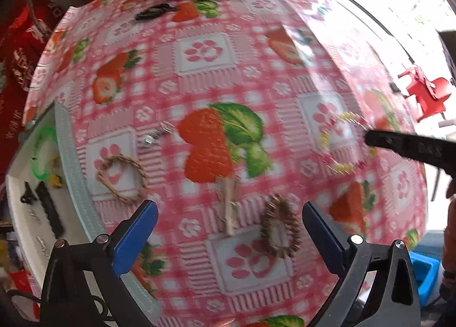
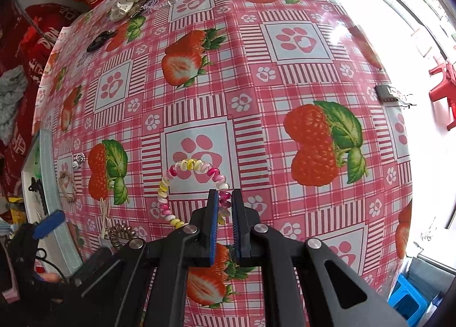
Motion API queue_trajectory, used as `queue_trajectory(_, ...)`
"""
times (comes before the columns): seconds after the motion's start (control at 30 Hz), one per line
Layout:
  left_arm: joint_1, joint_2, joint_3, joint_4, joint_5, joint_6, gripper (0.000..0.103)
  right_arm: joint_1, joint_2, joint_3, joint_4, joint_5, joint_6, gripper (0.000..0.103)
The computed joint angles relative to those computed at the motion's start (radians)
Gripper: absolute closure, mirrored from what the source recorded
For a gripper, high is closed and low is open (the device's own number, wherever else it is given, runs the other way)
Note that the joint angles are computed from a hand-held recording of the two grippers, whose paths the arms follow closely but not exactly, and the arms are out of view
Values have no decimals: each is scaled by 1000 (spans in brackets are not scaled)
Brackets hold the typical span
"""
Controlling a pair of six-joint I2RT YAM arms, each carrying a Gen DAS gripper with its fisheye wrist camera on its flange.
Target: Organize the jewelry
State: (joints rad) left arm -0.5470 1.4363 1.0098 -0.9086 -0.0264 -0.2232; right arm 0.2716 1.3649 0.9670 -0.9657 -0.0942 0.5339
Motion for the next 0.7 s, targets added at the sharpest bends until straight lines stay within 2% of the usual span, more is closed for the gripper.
queue_trajectory(0.2, 152, 58, 43, 46, -34, 93, 0, 2, 3, 2, 6, -12, -4, 93)
queue_trajectory(0.23, 171, 79, 53, 59, -33, 117, 8, 2, 5, 2, 7, -14, -5, 93)
queue_trajectory(0.33, 212, 135, 63, 84, -35, 175, 21, 6, 7, 3, 11, -21, -5, 93)
queue_trajectory(0.4, 228, 172, 71, 96, -35, 193, 26, 10, 8, 5, 12, -25, -5, 93)
queue_trajectory(0.6, 238, 227, 85, 127, -25, 211, 26, 23, 13, 12, 15, -37, -3, 93)
queue_trajectory(0.7, 242, 241, 101, 133, 7, 224, 41, 29, 16, 13, 18, -43, 1, 93)
